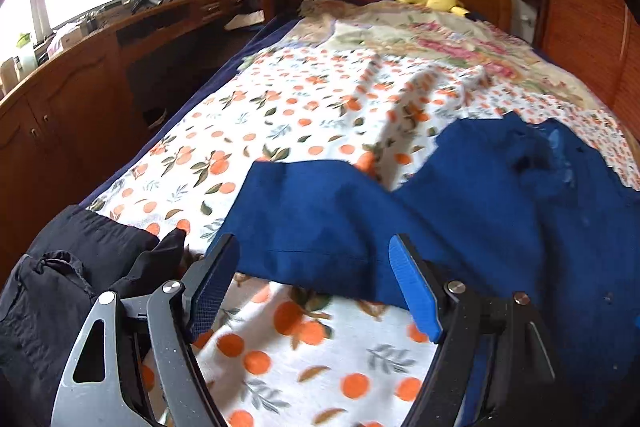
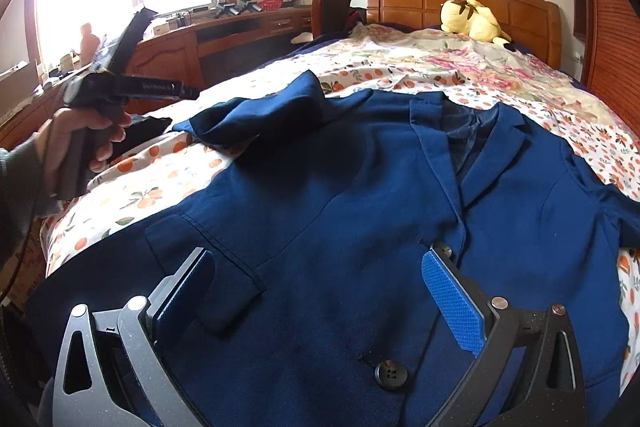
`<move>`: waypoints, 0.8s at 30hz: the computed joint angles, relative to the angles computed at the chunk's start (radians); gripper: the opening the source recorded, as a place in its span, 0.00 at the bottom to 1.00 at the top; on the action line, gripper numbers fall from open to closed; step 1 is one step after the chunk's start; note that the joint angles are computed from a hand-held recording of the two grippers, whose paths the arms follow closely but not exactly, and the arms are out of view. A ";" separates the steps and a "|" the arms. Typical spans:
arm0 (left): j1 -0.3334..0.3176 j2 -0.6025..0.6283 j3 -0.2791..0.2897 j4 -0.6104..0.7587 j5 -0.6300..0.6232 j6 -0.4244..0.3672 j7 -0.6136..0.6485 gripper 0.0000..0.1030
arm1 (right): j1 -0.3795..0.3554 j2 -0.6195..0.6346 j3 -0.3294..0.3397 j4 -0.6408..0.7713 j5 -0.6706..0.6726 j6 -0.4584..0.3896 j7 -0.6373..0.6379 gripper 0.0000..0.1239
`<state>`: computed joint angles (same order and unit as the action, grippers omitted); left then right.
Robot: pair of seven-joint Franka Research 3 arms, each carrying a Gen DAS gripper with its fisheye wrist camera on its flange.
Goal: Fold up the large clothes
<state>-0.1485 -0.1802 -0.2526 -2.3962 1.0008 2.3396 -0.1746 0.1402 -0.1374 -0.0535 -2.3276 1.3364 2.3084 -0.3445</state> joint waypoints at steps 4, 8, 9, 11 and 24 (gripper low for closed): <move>0.033 0.023 0.036 -0.031 -0.005 0.039 -0.001 0.76 | 0.004 0.003 0.006 0.000 -0.010 0.014 0.004 0.83; 0.068 0.047 0.066 -0.054 -0.024 0.089 0.000 0.76 | 0.010 -0.001 0.009 -0.007 -0.012 0.029 -0.009 0.83; 0.075 0.051 0.072 -0.059 -0.033 0.106 0.000 0.76 | 0.011 -0.001 0.010 -0.006 -0.014 0.031 -0.010 0.83; 0.088 0.056 0.080 -0.071 -0.039 0.145 -0.012 0.76 | 0.012 0.001 0.009 -0.004 -0.020 0.030 -0.005 0.83; 0.066 0.074 0.047 0.006 -0.174 0.059 0.179 0.15 | 0.003 -0.011 -0.002 -0.007 -0.009 0.009 -0.010 0.83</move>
<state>-0.0827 -0.1062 -0.2053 -2.3903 0.8272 2.3988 0.0039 0.1434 -0.1485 -0.0560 -2.3346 1.3273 2.3179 -0.3545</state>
